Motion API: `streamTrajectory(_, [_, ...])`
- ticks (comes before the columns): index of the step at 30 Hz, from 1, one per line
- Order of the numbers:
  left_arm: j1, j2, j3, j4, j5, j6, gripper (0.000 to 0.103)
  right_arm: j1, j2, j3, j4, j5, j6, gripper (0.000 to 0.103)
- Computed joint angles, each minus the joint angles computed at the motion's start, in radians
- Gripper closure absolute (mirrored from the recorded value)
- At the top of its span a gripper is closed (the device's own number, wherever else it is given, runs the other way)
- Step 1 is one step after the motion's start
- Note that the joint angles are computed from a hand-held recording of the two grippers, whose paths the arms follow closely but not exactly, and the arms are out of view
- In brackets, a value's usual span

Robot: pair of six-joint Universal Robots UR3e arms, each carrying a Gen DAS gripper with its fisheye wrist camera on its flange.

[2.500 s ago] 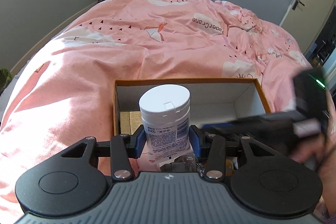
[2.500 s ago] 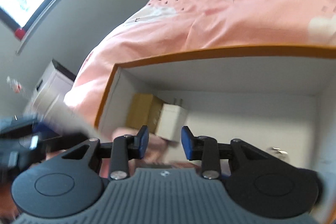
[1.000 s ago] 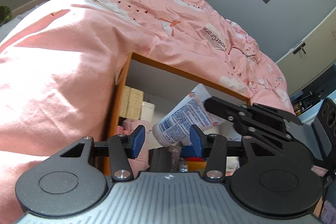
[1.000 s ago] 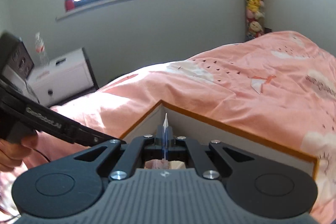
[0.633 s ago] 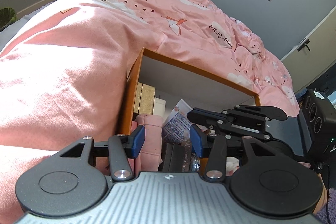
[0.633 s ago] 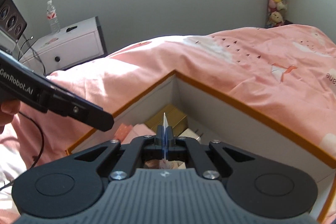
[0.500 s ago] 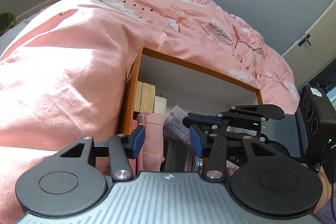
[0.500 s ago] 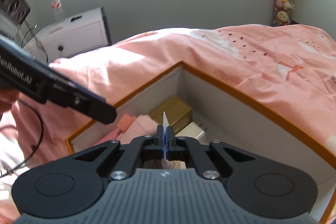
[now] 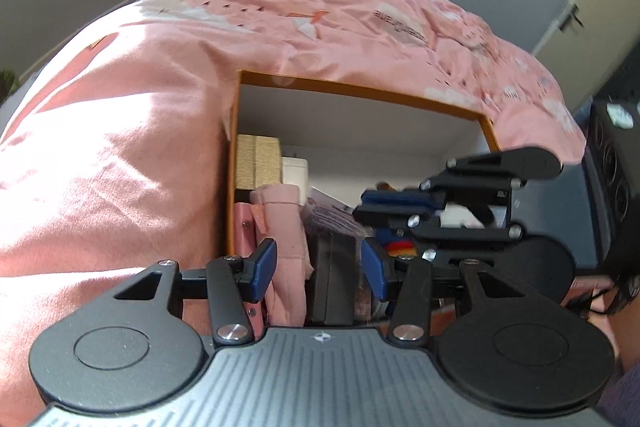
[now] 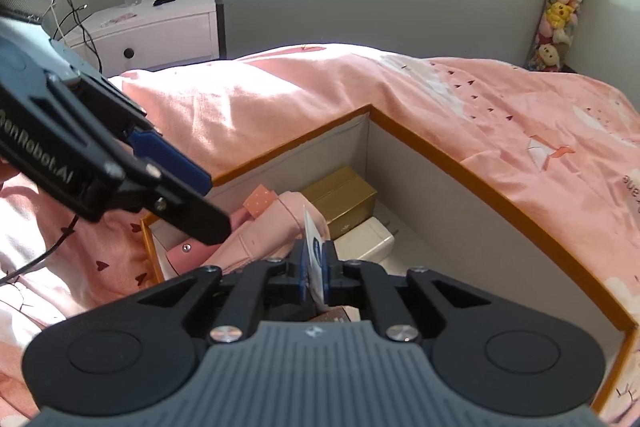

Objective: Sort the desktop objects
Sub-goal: 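Withdraw both tools from the box toward the remaining items, then grasp the yellow keychain with the right tool while the left tool grasps the pink selfie stick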

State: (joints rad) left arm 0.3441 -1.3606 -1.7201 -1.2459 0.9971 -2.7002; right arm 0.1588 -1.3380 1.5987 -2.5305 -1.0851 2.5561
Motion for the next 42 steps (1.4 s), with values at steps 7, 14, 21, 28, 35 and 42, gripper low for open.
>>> streamTrajectory(7, [-0.013,0.074,0.029,-0.169,0.004,0.196,0.049,-0.071,-0.241,0.208,-0.044,0.029,0.132,0.093])
streamTrajectory(14, [-0.105,0.154,-0.045,-0.176,0.067,0.412,0.049,-0.196,-0.566,0.46,0.097,0.11,0.202,0.086])
streamTrajectory(21, [-0.248,0.156,-0.098,-0.155,0.198,0.6,0.049,-0.234,-0.7,0.613,0.318,0.007,0.313,0.085])
streamTrajectory(28, [-0.347,0.182,-0.219,-0.069,0.378,0.847,0.049,-0.272,-0.687,0.68,0.427,0.019,0.346,0.071])
streamTrajectory(35, [-0.433,0.194,-0.413,0.192,0.481,0.985,0.049,-0.293,-0.627,0.692,0.477,0.044,0.36,0.071])
streamTrajectory(42, [-0.499,0.141,-0.516,0.389,0.543,1.045,0.049,-0.355,-0.578,0.7,0.536,0.12,0.321,0.07])
